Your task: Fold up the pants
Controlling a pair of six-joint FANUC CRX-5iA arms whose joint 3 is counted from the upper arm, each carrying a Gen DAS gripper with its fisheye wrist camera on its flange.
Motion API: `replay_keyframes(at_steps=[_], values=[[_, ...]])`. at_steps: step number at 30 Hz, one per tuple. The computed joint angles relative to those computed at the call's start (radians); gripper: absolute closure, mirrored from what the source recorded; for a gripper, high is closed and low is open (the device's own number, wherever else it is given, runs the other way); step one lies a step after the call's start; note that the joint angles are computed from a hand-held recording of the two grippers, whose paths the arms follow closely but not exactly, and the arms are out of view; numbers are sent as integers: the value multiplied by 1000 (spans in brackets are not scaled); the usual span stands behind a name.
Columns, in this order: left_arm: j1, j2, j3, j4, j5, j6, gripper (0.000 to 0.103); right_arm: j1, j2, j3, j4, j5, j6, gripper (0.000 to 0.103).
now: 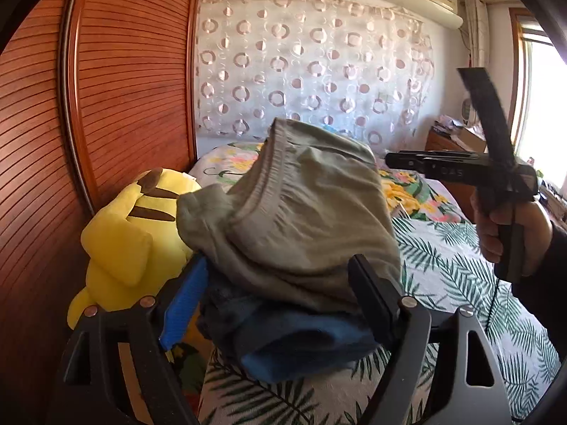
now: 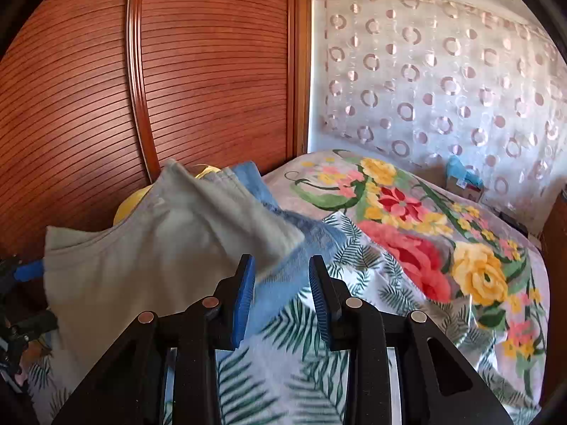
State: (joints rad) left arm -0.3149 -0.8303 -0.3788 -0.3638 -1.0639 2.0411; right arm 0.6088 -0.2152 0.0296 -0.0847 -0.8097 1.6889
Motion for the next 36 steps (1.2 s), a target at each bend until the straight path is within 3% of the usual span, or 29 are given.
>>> replay_keyframes(at_steps=[4, 7, 9, 10, 14, 16, 22, 30, 36], values=[[-91, 8, 20, -54, -32, 45, 21, 12, -78, -71, 13, 9, -37, 70], [-209, 27, 50, -143, -84, 132, 21, 34, -134, -125, 47, 9, -84, 70], [-294, 46, 71, -202, -128, 184, 4, 56, -171, -163, 85, 14, -128, 70], [-328, 56, 81, -226, -147, 203, 1, 64, -190, -179, 95, 14, -140, 70], [-497, 95, 126, -353, -246, 313, 1, 97, -259, -228, 133, 5, -197, 64], [-531, 109, 139, -366, -274, 329, 1, 112, -293, -250, 149, 6, -228, 51], [-659, 127, 156, -424, -319, 392, 1, 187, -388, -337, 279, -4, -383, 26], [-773, 158, 169, -448, -322, 448, 1, 320, -537, -465, 496, -93, -643, 21], [-873, 209, 188, -483, -334, 500, 1, 524, -680, -570, 725, -264, -903, 21]])
